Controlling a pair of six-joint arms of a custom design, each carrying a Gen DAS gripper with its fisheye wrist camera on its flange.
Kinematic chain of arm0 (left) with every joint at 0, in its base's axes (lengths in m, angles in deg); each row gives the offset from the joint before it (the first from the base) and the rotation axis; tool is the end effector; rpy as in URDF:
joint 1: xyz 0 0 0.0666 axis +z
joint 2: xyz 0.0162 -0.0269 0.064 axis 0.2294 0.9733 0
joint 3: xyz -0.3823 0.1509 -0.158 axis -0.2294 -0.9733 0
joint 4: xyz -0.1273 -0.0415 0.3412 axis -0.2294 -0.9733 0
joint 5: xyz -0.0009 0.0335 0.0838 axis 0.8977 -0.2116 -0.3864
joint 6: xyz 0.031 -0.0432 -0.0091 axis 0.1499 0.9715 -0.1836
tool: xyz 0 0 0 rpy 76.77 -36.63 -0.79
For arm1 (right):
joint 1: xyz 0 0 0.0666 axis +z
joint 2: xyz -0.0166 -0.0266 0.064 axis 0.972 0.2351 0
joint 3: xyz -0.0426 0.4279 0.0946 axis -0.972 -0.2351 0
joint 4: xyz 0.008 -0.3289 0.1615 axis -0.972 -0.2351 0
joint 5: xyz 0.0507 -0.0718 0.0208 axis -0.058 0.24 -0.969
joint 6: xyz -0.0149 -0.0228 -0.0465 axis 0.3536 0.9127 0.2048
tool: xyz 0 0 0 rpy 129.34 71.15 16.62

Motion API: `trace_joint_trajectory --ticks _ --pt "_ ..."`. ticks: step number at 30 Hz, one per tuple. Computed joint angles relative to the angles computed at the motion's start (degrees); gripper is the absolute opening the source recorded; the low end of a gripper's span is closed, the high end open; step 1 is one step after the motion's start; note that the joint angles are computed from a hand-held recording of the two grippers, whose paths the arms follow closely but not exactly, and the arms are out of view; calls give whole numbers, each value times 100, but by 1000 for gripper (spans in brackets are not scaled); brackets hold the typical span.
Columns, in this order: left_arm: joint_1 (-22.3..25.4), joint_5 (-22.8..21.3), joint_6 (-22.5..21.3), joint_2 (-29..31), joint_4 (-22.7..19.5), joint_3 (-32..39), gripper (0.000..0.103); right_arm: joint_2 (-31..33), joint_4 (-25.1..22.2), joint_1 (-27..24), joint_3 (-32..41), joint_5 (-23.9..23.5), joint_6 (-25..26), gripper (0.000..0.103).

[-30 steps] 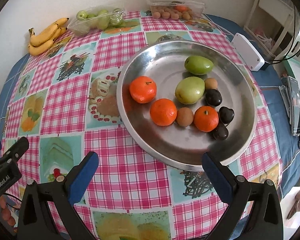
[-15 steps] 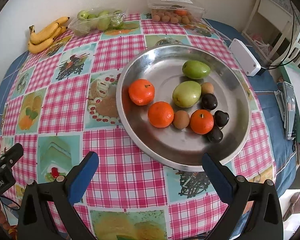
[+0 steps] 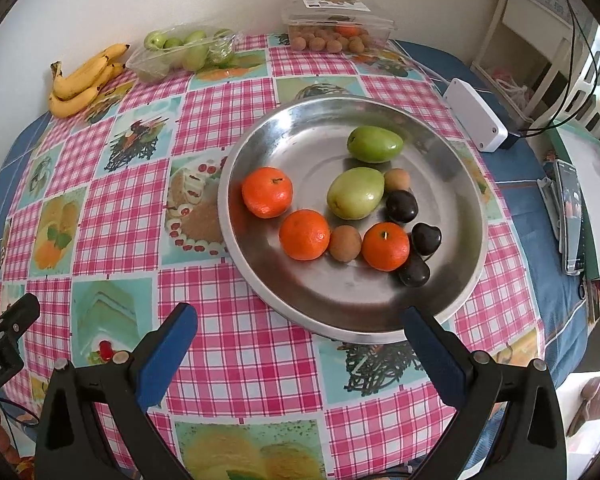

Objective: Organize fruits

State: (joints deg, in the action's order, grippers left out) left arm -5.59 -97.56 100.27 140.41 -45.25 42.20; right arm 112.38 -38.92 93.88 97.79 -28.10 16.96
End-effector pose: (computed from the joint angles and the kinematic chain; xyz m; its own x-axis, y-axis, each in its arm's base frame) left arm 0.5849 -0.1879 0.4714 -0.8547 -0.3469 -0.3861 -0.4096 0.9077 0.0911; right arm 0.6352 0.1959 0.4623 -0.9055 -0.1774 -0.3855 -0.1695 0.9840 -0.0547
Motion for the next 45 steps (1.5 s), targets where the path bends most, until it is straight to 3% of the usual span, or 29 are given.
trace_joint_trajectory --ticks 45 --pt "-18 -42 -79 70 -83 85 103 68 -131 7 86 -69 -12 103"
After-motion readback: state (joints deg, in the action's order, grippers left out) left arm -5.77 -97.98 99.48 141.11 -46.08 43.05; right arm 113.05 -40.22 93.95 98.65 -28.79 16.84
